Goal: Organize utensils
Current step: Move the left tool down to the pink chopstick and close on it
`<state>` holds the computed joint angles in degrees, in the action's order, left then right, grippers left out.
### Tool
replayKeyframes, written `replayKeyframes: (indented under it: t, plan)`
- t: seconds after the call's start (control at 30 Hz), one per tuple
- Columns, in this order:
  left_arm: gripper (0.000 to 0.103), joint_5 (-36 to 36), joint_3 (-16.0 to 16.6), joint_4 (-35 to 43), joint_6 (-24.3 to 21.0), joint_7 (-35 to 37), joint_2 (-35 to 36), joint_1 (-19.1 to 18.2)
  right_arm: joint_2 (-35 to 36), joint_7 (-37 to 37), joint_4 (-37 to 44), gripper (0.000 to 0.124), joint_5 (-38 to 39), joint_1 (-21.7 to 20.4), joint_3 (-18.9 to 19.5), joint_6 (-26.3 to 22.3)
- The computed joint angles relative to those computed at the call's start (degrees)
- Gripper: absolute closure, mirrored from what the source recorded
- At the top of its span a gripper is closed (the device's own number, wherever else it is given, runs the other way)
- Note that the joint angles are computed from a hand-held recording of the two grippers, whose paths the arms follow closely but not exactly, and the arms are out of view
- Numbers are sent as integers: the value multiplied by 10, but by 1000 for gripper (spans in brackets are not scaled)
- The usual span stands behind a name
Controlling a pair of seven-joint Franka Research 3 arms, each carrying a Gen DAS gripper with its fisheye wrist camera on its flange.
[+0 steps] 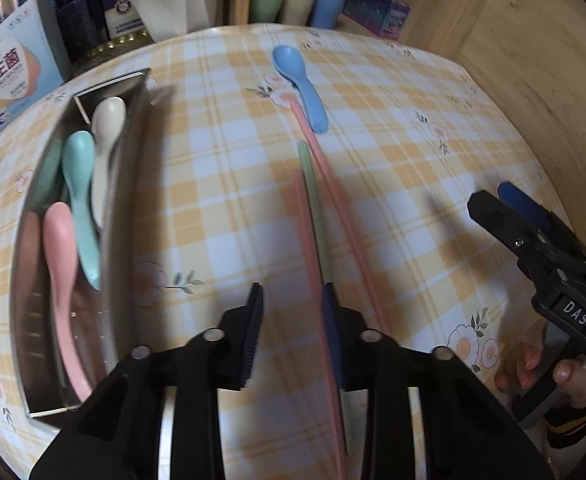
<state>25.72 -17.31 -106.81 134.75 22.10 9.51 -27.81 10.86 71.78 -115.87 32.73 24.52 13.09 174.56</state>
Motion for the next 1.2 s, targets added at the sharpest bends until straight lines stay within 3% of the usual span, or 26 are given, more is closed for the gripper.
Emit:
replayKeyframes:
  t: [0.27, 0.33, 0.57, 0.8, 1.0, 1.2]
  plan:
    - [86, 4, 2, 20, -1, 7, 21, -5, -2, -72, 3, 36, 93, -24, 29, -13]
    - [88, 21, 4, 37, -27, 11, 31, -13, -1, -74, 5, 36, 100, -20, 23, -19]
    - [88, 40, 8, 30, -22, -1, 28, -17, 1, -28, 7, 36, 73, -3, -4, -40]
    - [86, 63, 8, 39, -36, -23, 34, -26, 11, -12, 20, 36, 114, -19, -4, -82]
    - [86, 79, 9, 39, -42, -28, 35, -30, 14, -6, 22, 36, 109, -15, -7, -79]
    - [97, 98, 11, 7, -12, -70, 16, -29, 16, 13, 22, 36, 89, -14, -9, -77]
